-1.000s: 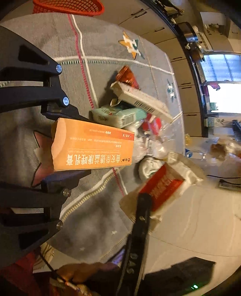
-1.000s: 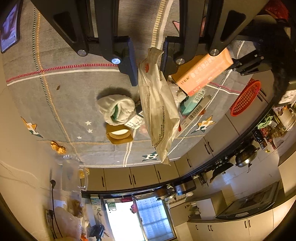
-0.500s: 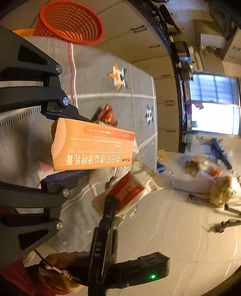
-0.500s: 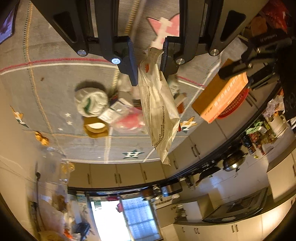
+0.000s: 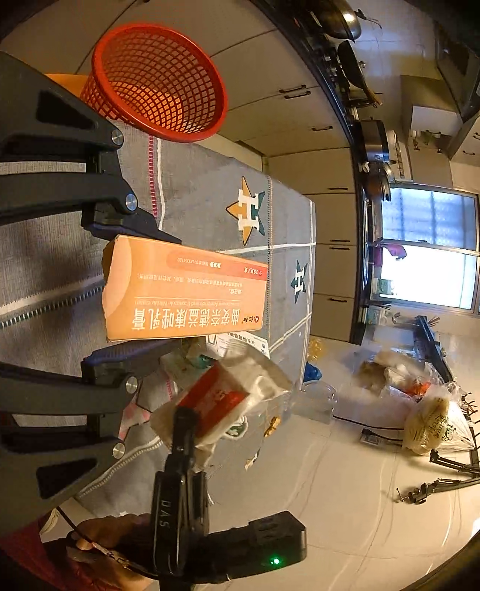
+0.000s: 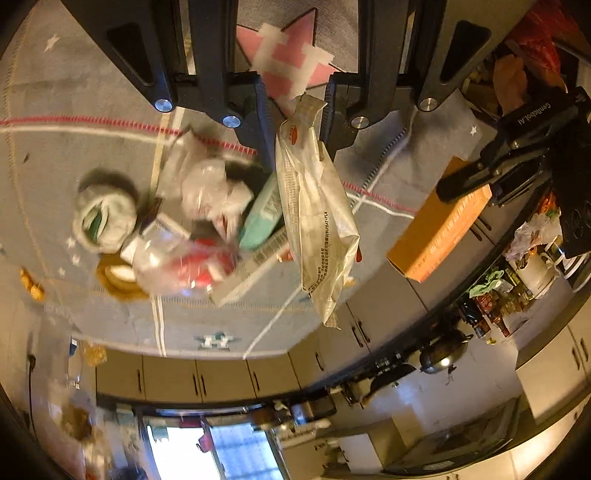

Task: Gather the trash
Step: 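Lift the orange box and snack bag and carry both toward the red basket, then open the left tool over the red basket while the right tool drops the snack bag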

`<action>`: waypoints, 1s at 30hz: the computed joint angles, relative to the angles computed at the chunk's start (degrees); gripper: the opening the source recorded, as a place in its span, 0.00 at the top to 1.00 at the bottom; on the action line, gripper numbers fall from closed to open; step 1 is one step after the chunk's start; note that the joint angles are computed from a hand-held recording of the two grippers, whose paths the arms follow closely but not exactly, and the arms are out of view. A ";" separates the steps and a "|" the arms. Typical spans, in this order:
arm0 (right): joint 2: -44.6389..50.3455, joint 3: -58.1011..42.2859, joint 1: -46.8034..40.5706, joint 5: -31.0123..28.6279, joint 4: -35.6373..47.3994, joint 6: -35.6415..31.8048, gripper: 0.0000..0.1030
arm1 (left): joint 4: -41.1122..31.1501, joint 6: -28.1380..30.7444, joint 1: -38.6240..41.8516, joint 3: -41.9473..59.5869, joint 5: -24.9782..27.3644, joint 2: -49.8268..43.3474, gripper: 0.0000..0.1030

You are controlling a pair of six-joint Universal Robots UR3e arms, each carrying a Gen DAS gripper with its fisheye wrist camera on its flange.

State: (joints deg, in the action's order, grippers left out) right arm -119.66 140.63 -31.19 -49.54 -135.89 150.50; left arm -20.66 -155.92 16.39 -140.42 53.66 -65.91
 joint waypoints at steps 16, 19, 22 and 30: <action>11.38 -9.38 13.80 -2.21 -7.84 8.80 0.75 | -10.74 6.69 15.83 -3.68 -7.57 11.06 0.57; 17.22 -14.44 19.76 -3.91 -11.22 12.66 0.75 | -17.26 10.35 22.71 -3.93 -10.16 15.47 0.57; 22.90 -20.33 25.07 -5.26 -12.69 15.68 0.75 | -19.75 12.54 28.23 -3.65 -11.18 16.44 0.57; 42.48 -40.63 38.34 -9.66 -13.88 24.06 0.75 | -3.52 5.13 29.93 -1.63 -3.45 0.34 0.57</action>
State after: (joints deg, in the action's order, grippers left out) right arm -77.18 100.00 7.16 -59.20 -149.77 174.56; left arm -24.17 -150.80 46.33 -142.05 50.21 -65.57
